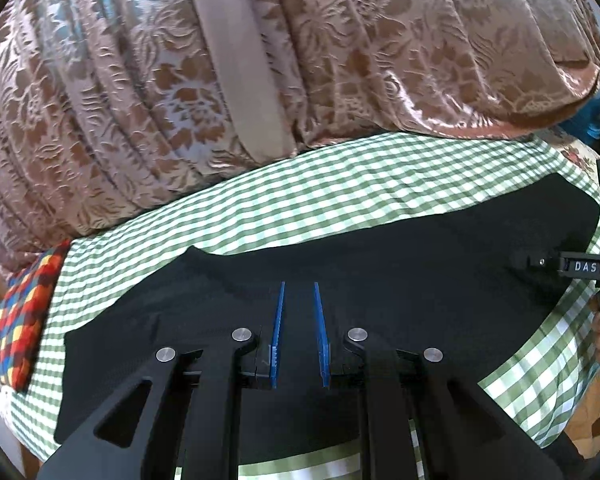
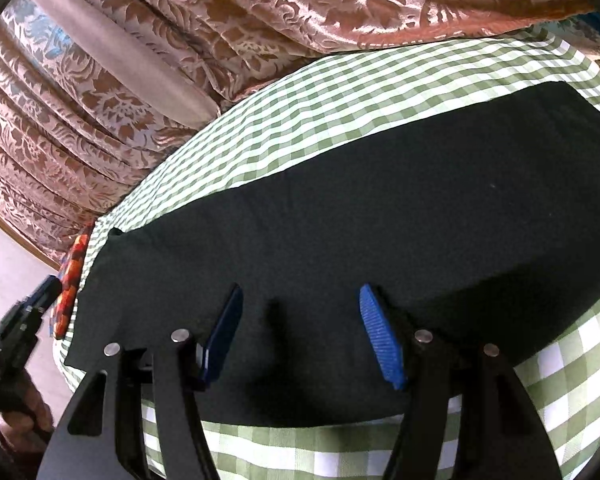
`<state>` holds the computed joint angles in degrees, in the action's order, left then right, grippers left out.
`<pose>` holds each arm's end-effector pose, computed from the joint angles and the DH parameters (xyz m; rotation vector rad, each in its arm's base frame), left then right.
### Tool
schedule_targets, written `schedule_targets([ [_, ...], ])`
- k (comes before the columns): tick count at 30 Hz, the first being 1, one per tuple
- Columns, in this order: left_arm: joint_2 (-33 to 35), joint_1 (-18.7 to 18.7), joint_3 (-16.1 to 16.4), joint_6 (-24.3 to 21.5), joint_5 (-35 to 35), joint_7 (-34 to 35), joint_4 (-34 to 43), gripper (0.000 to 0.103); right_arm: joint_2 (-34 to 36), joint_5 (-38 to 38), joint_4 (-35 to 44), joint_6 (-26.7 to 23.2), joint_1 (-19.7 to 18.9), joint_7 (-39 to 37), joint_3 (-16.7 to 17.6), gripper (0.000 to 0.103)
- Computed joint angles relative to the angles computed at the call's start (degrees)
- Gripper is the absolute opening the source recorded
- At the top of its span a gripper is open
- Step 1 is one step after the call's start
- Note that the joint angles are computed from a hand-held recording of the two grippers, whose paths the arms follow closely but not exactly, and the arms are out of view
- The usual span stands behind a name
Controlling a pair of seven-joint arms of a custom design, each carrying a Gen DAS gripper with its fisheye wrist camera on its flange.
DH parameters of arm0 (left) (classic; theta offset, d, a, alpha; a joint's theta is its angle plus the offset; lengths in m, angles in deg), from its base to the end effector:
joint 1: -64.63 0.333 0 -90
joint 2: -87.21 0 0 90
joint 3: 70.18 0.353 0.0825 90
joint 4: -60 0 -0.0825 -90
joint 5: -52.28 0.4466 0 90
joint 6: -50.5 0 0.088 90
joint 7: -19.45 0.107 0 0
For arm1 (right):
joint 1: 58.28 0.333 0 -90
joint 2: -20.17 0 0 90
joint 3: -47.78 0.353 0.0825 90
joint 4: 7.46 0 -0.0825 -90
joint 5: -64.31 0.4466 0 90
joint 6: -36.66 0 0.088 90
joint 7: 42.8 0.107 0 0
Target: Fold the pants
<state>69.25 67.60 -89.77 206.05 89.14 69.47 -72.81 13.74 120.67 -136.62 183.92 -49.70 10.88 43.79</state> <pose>0.5145 -0.1896 0.5385 -1.5753 1.7678 -0.5651 0.5826 0.0326 0.4538 -1.6392 1.6853 0.0050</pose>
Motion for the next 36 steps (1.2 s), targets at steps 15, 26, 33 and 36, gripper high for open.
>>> schedule_targets([
  [15,6.6,-6.2,6.5,0.6,-23.3,14.0,-1.3,0.013,-5.9,11.6,-5.2,-0.9,-8.2,8.0,-8.0,0.067],
  [26,4.9,-5.0,6.9,1.4,-27.7,14.8,-2.6,0.013,1.0,20.7,0.0,-2.9,-12.6,6.4,-7.1,0.052],
  [33,3.2,-4.3,7.8,0.8,-30.9,15.5,-4.0,0.013,4.9,15.6,3.9,-1.2,-13.5,9.2,-4.2,0.022],
  [36,2.2,-4.5,8.8,0.7,-34.2,17.0,-4.8,0.013,2.7,17.9,3.5,-1.2,-13.4,5.4,-3.9,0.021],
])
